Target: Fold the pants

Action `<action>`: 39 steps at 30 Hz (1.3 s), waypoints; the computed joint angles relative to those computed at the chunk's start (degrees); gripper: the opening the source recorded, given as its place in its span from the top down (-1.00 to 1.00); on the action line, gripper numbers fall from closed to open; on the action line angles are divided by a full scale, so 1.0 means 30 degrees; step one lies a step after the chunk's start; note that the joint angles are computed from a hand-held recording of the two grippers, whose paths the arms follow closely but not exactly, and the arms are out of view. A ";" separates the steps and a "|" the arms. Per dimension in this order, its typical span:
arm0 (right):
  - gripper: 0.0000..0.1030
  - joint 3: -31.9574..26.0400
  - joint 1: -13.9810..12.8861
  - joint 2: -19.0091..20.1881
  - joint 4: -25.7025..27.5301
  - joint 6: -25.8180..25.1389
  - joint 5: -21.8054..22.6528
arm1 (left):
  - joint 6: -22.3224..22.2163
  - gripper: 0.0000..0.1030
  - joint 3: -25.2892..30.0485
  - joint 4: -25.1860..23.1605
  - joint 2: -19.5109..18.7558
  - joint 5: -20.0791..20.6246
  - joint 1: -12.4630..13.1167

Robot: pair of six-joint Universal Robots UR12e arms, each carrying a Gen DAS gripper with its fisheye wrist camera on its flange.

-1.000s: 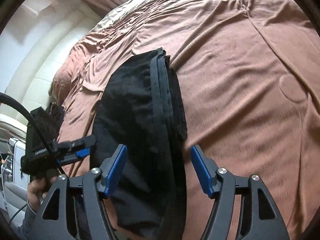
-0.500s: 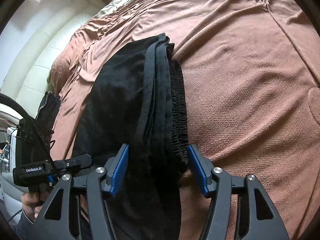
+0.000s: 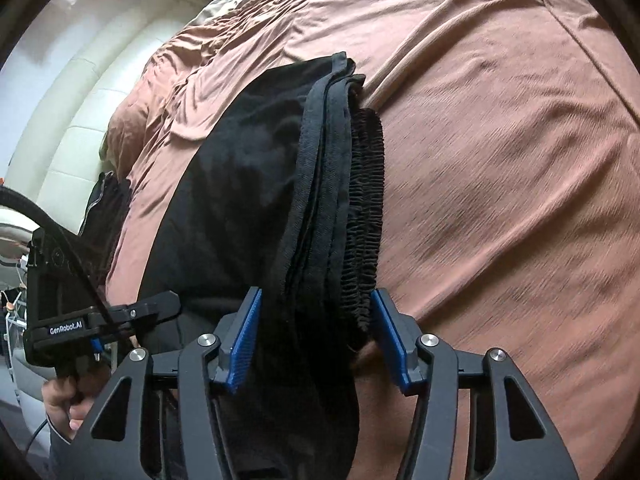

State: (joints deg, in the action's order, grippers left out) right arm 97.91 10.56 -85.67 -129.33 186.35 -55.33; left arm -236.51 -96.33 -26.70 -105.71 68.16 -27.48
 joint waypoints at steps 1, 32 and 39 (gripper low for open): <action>-0.01 0.0065 0.0070 -0.0040 -0.0042 0.0153 0.0063 | 0.0081 0.65 -0.0002 -0.0160 0.0055 -0.0025 0.0049; -0.36 0.0454 -0.0360 0.1326 -0.3619 0.3259 0.3394 | 0.0910 -0.01 0.0788 -0.0519 -0.0611 -0.0348 0.1233; -0.36 -0.0417 -0.0289 0.2313 -0.3428 0.3197 0.4067 | 0.0688 -0.01 0.0922 0.0524 -0.1174 -0.1218 0.1725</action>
State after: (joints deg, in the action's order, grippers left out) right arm 96.66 9.69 -78.73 -139.61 195.94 -43.13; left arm -234.44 -93.57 -25.13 -109.23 64.50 -22.30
